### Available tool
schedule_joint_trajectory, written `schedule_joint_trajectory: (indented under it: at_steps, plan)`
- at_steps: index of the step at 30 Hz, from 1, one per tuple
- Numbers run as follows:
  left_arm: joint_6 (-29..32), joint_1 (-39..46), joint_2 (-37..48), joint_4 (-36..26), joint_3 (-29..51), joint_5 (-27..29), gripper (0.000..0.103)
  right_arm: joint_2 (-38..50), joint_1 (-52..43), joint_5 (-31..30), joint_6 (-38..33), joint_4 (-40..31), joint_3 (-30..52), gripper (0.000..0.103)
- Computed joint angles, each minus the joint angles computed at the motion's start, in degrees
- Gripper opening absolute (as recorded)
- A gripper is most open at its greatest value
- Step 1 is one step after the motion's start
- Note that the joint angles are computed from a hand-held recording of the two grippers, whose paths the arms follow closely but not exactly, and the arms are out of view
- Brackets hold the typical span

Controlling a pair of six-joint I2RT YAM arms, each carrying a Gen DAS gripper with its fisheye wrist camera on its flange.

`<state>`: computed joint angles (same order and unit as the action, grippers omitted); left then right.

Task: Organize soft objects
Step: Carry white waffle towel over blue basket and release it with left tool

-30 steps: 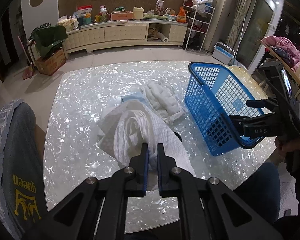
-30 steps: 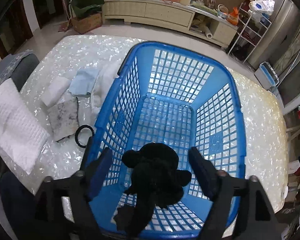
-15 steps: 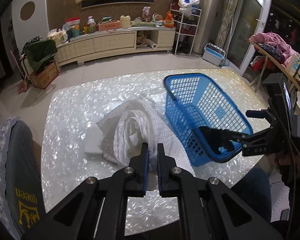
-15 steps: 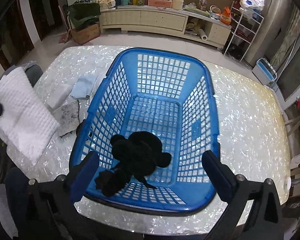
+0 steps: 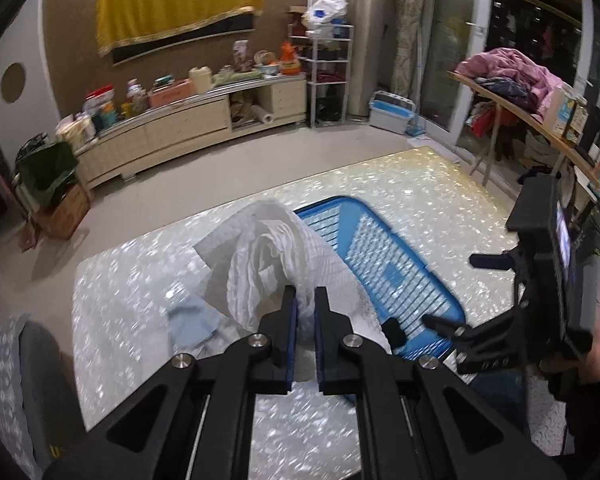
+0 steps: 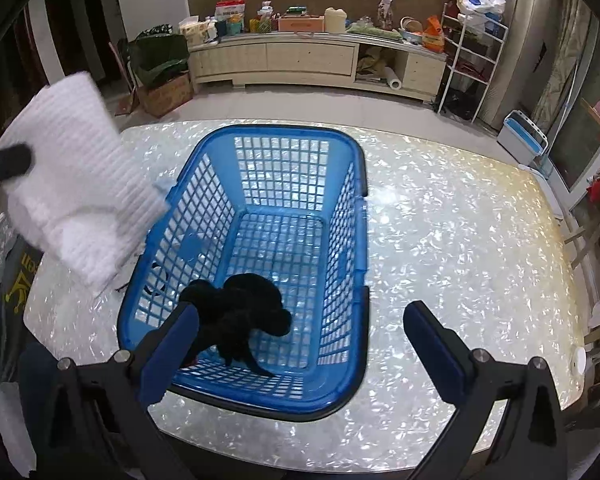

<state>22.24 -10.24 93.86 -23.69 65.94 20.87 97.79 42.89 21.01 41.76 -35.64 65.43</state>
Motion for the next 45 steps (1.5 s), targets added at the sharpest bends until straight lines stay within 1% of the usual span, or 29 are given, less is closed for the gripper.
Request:
schedule_joint_trajectory:
  at_steps: [4, 7, 10, 13, 18, 22, 25, 27, 29, 31, 38, 39, 40, 41, 42, 43, 44, 45]
  plan:
    - [-1.2, -4.82, 4.42, 0.07, 4.36, -1.1, 0.006, -0.67, -1.54, -0.7, -1.33, 1.02, -1.41, 0.103]
    - [-1.51, -7.47, 8.14, 0.2, 7.38, -2.4, 0.006, -0.96, -3.34, -2.4, -1.87, 3.02, -3.33, 0.103]
    - [-1.8, -9.67, 13.3, -0.92, 12.02, -2.39, 0.006, -1.14, -4.97, -3.46, -2.14, 4.68, -4.94, 0.103]
    - [-2.09, -10.78, 19.51, -3.47, 17.81, -0.4, 0.006, -1.0, -6.67, -4.9, -2.21, 6.85, -6.67, 0.103]
    - [-1.6, -12.71, 27.31, -4.72, 24.33, -1.28, 0.006, 0.03, -9.91, -7.19, -2.63, 10.14, -8.61, 0.103]
    - [-0.47, -13.39, 32.4, -3.52, 27.89, -4.18, 0.006, 0.79, -11.84, -8.73, -3.05, 11.59, -8.85, 0.103]
    - [0.13, -13.02, 37.34, -6.72, 33.33, -4.26, 0.006, 1.84, -12.19, -9.36, -3.37, 12.93, -8.41, 0.103]
    - [0.26, -13.03, 40.56, -8.19, 36.82, -6.09, 0.006, 2.52, -13.49, -10.52, -4.58, 14.33, -8.53, 0.103]
    - [0.5, -12.81, 42.7, -9.4, 39.41, -6.68, 0.006, 3.13, -14.3, -11.24, -5.28, 15.5, -8.83, 0.103]
    - [0.81, -12.35, 44.1, -10.36, 41.03, -6.66, 0.006, 3.99, -14.05, -11.49, -5.02, 15.13, -7.69, 0.103]
    - [0.98, -12.43, 46.86, -11.35, 43.22, -7.74, 0.008, 4.14, -14.59, -12.57, -4.93, 15.53, -7.79, 0.103]
    - [0.95, -12.44, 47.28, -11.71, 43.68, -7.78, 0.009, 4.14, -14.61, -12.67, -4.94, 15.42, -7.81, 0.103]
    - [0.87, -12.43, 47.54, -11.67, 43.9, -8.0, 0.016, 3.95, -14.35, -12.56, -4.72, 15.43, -8.13, 0.103]
    - [0.85, -12.5, 47.61, -11.76, 43.94, -8.19, 0.02, 3.74, -14.39, -12.61, -4.69, 15.43, -8.3, 0.103]
    - [0.82, -12.51, 47.83, -12.32, 44.36, -7.97, 0.027, 3.54, -14.32, -12.55, -4.51, 15.33, -8.44, 0.103]
    - [0.46, -12.62, 48.32, -13.21, 45.29, -7.77, 0.028, 3.59, -14.21, -12.46, -4.32, 15.25, -8.33, 0.103]
    - [0.57, -12.49, 48.85, -14.17, 46.28, -7.27, 0.032, 3.33, -14.24, -12.45, -4.16, 15.24, -8.49, 0.103]
    - [0.77, -12.42, 48.98, -14.62, 46.54, -6.91, 0.038, 3.28, -14.18, -12.43, -3.92, 15.23, -8.51, 0.103]
